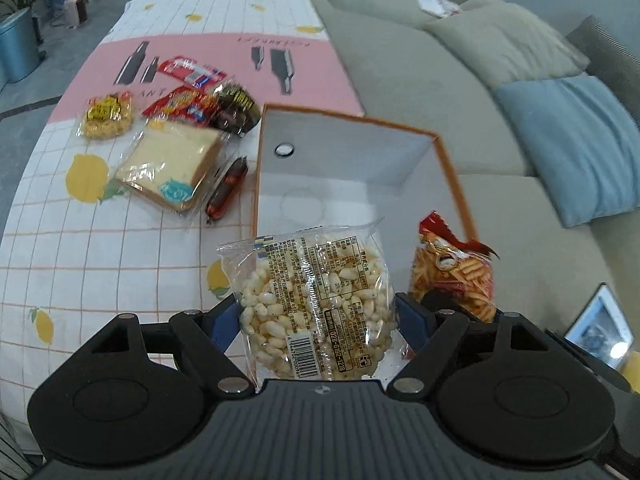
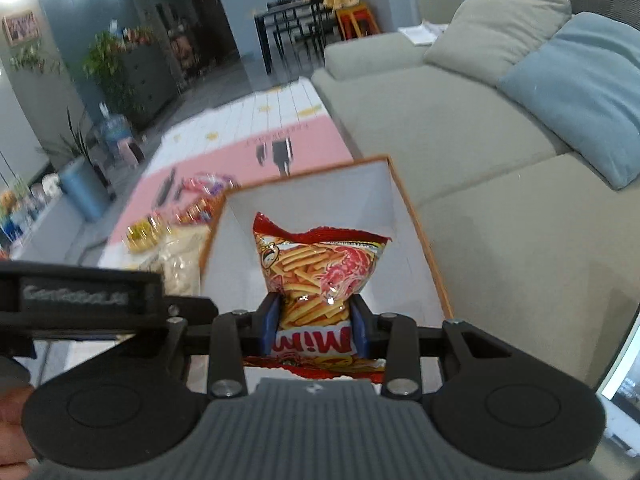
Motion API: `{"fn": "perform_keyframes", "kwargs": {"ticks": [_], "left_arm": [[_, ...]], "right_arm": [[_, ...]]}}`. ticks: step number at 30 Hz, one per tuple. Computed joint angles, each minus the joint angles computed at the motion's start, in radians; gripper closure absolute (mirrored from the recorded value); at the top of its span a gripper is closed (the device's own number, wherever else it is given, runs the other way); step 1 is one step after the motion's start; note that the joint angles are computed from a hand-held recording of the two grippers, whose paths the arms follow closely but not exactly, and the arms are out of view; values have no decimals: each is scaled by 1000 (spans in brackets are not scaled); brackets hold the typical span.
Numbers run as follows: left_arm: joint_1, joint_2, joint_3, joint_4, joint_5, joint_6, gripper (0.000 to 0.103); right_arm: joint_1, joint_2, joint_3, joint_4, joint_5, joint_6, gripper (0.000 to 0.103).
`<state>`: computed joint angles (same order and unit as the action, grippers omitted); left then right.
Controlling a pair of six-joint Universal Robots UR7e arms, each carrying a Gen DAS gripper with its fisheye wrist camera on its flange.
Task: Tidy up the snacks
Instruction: 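Carry the peanut bag into the orange box with the left gripper while the right carries the MIMI bag there, then move the right gripper back toward the sliced bread loaf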
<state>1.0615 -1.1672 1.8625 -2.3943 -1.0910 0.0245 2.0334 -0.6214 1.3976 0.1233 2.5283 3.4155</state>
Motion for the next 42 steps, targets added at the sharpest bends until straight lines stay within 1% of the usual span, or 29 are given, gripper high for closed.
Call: {"fn": "perform_keyframes", "kwargs": {"ticks": [1, 3, 4, 6, 9, 11, 15, 18, 20, 23, 24, 26, 27, 28, 30, 33, 35, 36, 37, 39, 42], "left_arm": [[8, 16, -9, 5, 1, -7, 11], [23, 38, -32, 41, -13, -28, 11], [19, 41, -22, 26, 5, -31, 11], [9, 37, -1, 2, 13, -19, 11], [10, 48, -1, -12, 22, -4, 10], [11, 43, -2, 3, 17, -3, 10], [12, 42, -11, 33, -2, -26, 10], [8, 40, 0, 25, -5, -7, 9], [11, 37, 3, 26, -17, 7, 6], [11, 33, 12, 15, -24, 29, 4], [6, 37, 7, 32, -8, 22, 2], [-1, 54, -25, 106, 29, -18, 3], [2, 58, -45, 150, 23, -32, 7], [8, 58, -55, 171, 8, -35, 9], [11, 46, -48, 150, 2, -16, 13], [11, 24, -33, 111, -11, 47, 16], [7, 8, -18, 72, -5, 89, 18], [5, -5, -5, 33, -9, 115, 19], [4, -14, 6, 0, -13, 132, 20], [9, -30, 20, -58, -33, 159, 20], [22, -27, 5, -76, -57, 156, 20]], "right_arm": [[-10, 2, -3, 18, -11, 19, 67], [-21, 5, -2, 36, -26, 26, 67], [-24, 12, -7, 46, -26, 23, 67], [-30, 17, -9, 59, -20, 22, 67], [-35, 23, -14, 72, -17, 38, 67], [-39, 35, -31, 90, -19, 47, 67], [-33, 51, -49, 128, 8, 73, 67], [-29, 48, -46, 141, 14, 72, 67], [-26, 41, -33, 138, 20, 53, 67], [-31, 23, -4, 129, 15, 68, 67], [-32, 21, -2, 132, 19, 75, 67], [-33, 15, 11, 132, 26, 88, 67], [-33, 10, 19, 128, 26, 90, 67], [-34, 4, 27, 117, 25, 86, 67], [-36, -17, 56, 76, 8, 75, 67], [-36, -41, 89, 29, -21, 51, 67], [-39, -40, 88, 27, -40, 47, 67], [-42, -36, 82, 35, -54, 45, 67], [-43, -23, 64, 54, -61, 44, 67], [-40, 14, 17, 111, -46, 46, 67], [-38, 102, -98, 266, 9, 103, 67]]}}
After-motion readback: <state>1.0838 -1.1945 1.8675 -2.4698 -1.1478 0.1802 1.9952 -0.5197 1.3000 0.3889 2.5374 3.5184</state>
